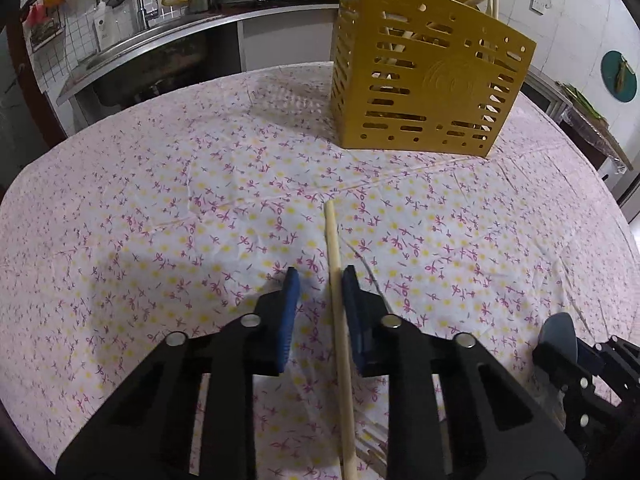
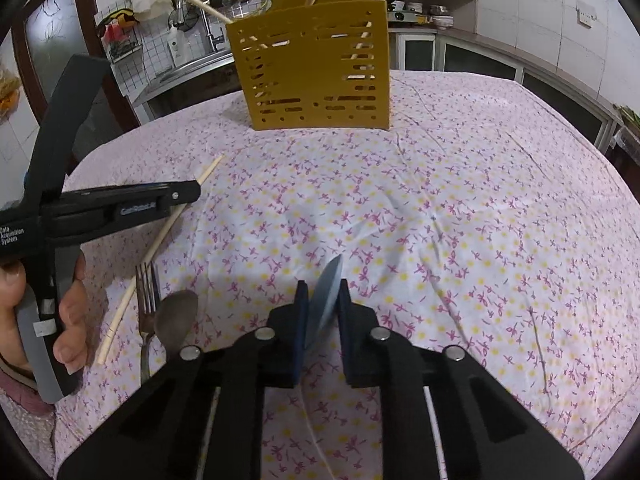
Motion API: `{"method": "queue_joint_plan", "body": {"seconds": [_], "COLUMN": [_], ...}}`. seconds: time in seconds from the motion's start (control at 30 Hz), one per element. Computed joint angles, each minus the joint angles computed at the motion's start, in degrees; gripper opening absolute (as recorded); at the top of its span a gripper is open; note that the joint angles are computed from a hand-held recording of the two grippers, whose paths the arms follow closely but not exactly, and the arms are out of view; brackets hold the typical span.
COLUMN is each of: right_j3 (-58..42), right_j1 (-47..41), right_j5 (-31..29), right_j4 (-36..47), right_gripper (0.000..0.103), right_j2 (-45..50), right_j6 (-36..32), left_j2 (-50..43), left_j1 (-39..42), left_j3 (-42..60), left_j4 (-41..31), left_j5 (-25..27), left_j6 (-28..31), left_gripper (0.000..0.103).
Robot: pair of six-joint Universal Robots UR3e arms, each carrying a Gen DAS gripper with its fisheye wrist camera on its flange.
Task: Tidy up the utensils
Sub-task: 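Close the left tool on the last wooden chopstick while the right tool grasps the blue spatula, then lift the chopstick and blue spatula and carry both toward the yellow holder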
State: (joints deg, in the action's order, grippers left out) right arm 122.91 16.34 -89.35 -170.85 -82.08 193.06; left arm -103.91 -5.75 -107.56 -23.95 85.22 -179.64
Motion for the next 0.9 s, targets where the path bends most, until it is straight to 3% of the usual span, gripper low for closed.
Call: {"method": "queue_joint_plan", "body": {"seconds": [0.13, 0.47, 0.9], "right_j3": [1.7, 5.5, 5.7], "right_j1": [-1.8, -5.9, -6.0], "right_j5": [2.5, 7.8, 8.3], "right_j4": [-1.8, -5.5, -6.2], "right_gripper": [0.014, 0.013, 0.013], "right_j2": [-0.6, -1.8, -1.4], "right_j6": [0.0, -0.1, 0.1], "left_j2": [1.6, 5.6, 2.1], "left_j1": [2.8, 5.4, 1.1], "left_j3": [-1.2, -4.1, -0.2], "left_j4": [-1.4, -2.9, -5.1], "left_j5": [-4.4, -8.6, -1.9], "left_j6": [1.1, 2.1, 2.1], "left_gripper": [0.007, 0.0, 0.005]}}
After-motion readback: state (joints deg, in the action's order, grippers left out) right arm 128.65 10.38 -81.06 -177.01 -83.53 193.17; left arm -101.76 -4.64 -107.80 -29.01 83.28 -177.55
